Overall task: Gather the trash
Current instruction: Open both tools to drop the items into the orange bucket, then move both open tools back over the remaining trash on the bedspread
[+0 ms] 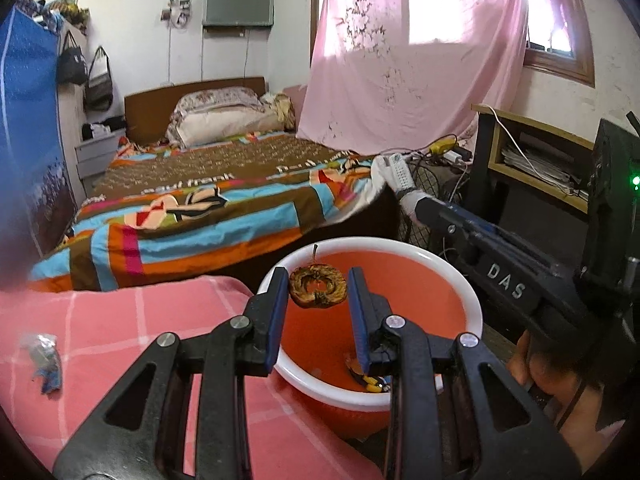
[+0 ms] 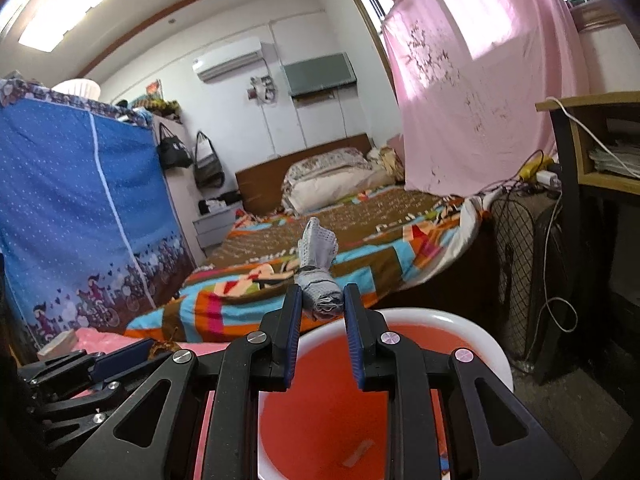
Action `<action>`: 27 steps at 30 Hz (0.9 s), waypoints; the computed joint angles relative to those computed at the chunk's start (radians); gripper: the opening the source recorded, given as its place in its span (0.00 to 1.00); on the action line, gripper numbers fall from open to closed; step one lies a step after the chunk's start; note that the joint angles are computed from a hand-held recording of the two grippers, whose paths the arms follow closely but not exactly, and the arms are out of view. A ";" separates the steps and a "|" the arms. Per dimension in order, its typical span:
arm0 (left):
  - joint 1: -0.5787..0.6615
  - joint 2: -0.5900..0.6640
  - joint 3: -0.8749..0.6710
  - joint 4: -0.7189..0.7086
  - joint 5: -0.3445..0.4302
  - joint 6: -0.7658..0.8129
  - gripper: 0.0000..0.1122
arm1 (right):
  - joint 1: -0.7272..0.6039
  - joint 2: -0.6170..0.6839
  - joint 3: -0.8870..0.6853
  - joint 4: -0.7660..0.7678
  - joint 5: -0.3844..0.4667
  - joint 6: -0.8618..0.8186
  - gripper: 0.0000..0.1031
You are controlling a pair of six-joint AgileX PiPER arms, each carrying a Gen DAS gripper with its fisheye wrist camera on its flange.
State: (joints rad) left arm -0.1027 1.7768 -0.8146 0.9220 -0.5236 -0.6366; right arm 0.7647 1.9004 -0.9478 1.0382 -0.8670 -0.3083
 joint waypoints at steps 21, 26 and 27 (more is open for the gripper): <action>0.028 0.031 -0.040 0.029 0.032 -0.165 0.51 | -0.057 0.016 -0.036 0.093 0.177 -0.087 0.34; 0.072 0.017 -0.026 0.000 0.012 -0.163 0.58 | -0.042 0.014 -0.032 0.066 0.134 -0.050 0.43; 0.084 0.013 -0.021 -0.009 0.007 -0.156 0.59 | -0.040 0.014 -0.038 0.067 0.129 -0.054 0.44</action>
State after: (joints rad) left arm -0.0187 1.7896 -0.8360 0.9127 -0.5169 -0.7931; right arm 0.7244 1.9146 -0.9858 1.1051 -0.7375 -0.3621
